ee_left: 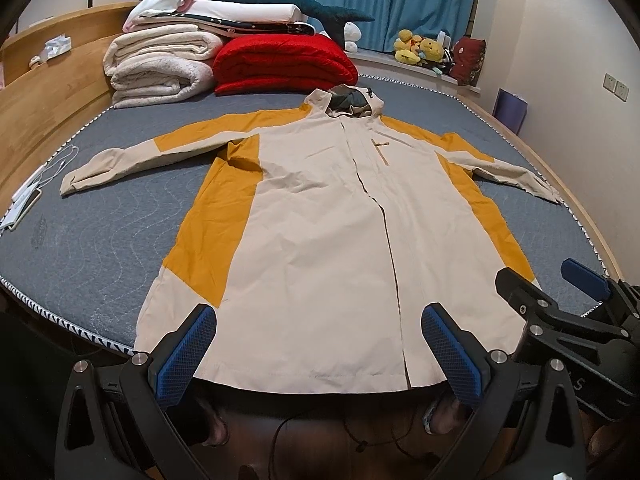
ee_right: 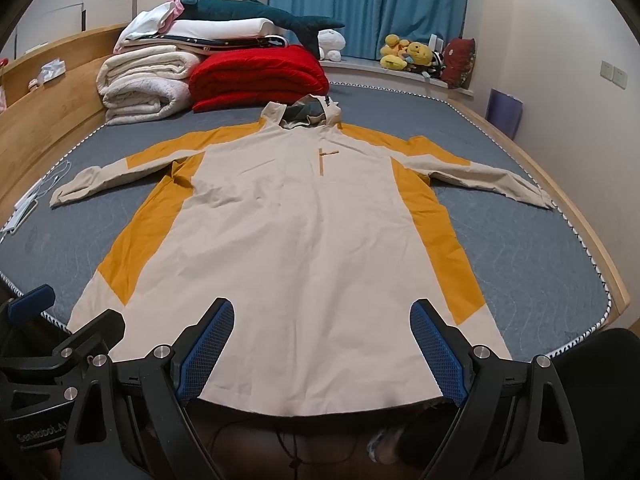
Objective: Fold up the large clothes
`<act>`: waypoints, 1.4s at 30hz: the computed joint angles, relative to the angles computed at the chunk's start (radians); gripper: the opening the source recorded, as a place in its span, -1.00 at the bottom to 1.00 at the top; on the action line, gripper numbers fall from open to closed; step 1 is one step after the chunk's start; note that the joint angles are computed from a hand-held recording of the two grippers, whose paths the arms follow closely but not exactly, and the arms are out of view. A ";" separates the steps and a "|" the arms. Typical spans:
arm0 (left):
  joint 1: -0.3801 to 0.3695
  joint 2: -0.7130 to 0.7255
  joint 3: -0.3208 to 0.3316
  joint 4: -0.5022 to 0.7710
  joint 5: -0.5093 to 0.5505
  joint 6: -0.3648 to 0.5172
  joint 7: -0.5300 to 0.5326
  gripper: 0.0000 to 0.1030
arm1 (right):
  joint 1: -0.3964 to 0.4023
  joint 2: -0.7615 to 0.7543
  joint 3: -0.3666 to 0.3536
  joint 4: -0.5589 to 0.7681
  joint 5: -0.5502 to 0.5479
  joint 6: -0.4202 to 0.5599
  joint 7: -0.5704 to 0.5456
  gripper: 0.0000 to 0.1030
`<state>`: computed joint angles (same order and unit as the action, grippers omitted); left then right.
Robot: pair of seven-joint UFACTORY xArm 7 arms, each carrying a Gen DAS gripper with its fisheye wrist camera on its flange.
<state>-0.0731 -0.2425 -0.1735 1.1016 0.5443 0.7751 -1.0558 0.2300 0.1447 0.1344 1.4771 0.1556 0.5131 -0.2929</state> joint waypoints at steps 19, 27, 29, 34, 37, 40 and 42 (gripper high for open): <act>0.000 -0.001 -0.001 0.001 0.002 -0.001 -0.002 0.98 | 0.003 -0.002 0.000 -0.008 -0.005 -0.006 0.006 0.74; 0.000 -0.001 0.000 0.000 0.001 -0.002 -0.003 0.96 | 0.004 -0.004 0.000 -0.010 -0.008 -0.008 0.008 0.74; -0.001 -0.001 0.000 0.000 -0.001 -0.003 -0.003 0.95 | 0.004 -0.004 0.000 -0.010 -0.008 -0.008 0.008 0.74; -0.004 0.001 0.001 -0.001 -0.004 -0.014 0.003 0.86 | 0.004 -0.004 0.000 -0.011 -0.008 -0.008 0.009 0.74; -0.005 0.002 0.000 -0.002 -0.005 -0.021 0.008 0.74 | 0.004 -0.004 0.000 -0.011 -0.008 -0.009 0.007 0.74; -0.007 -0.002 0.003 -0.008 -0.014 -0.029 0.020 0.59 | 0.004 -0.005 0.000 -0.014 -0.006 -0.011 0.005 0.74; -0.007 -0.002 0.002 -0.007 -0.016 -0.031 0.027 0.49 | 0.004 -0.005 0.001 -0.012 -0.003 -0.006 0.004 0.74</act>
<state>-0.0800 -0.2441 -0.1715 1.0947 0.5279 0.7445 -1.0289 0.2338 0.1397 0.1355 1.4652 0.1526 0.5072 -0.2885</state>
